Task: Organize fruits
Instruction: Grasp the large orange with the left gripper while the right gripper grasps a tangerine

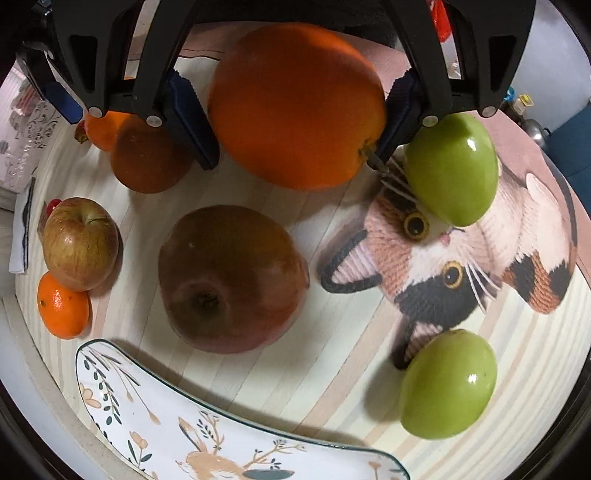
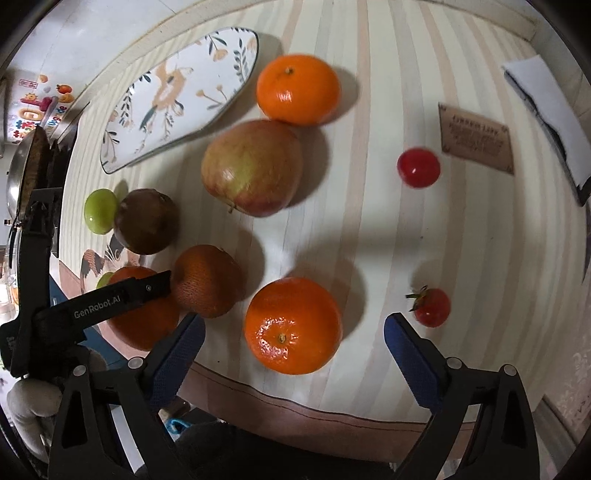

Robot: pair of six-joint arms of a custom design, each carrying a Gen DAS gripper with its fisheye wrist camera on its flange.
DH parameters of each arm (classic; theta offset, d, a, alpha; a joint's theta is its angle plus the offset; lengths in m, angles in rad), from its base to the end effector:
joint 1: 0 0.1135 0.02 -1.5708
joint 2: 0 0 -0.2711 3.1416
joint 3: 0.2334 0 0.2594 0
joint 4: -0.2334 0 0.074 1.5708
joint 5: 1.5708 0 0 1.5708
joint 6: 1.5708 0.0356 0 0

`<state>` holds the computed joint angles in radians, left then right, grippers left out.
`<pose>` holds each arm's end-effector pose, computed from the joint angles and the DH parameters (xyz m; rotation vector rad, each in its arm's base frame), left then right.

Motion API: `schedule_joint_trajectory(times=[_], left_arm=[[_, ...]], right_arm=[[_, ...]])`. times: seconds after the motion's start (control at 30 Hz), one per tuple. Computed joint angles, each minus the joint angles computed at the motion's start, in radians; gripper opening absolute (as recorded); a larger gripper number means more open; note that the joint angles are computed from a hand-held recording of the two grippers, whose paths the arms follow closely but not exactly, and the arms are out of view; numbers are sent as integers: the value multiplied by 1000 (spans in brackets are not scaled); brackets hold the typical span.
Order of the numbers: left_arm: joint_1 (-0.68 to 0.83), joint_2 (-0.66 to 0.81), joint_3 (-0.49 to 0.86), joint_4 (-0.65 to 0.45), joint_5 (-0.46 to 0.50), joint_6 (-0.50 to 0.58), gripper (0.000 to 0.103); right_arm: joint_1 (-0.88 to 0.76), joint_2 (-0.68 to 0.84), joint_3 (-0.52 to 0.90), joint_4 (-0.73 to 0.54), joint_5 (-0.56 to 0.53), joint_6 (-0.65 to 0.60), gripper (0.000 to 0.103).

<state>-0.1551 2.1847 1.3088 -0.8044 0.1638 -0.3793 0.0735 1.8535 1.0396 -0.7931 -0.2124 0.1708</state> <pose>0.3666 -0.0632 0.0712 0.3475 -2.9666 0.1933 0.3072 0.0301 0.1228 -0.1549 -3.0597 -0.3174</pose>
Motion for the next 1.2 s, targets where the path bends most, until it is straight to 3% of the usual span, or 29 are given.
schedule_joint_trajectory(times=[0.17,0.5,0.9,1.2], left_arm=[[-16,2,2,18,-27,-8,69],[86,-87,-31,-45,120,32,69],[140,-156,-85,-49,105,118,73],[38,-78,-57,-1,73,75,77]], right_arm=[[7,41,6,0,-4,8,96],[22,52,-8,20,-13,1,96],[22,44,-28,28,-36,-6,96],[14,50,-44,44,-39,-3,96]])
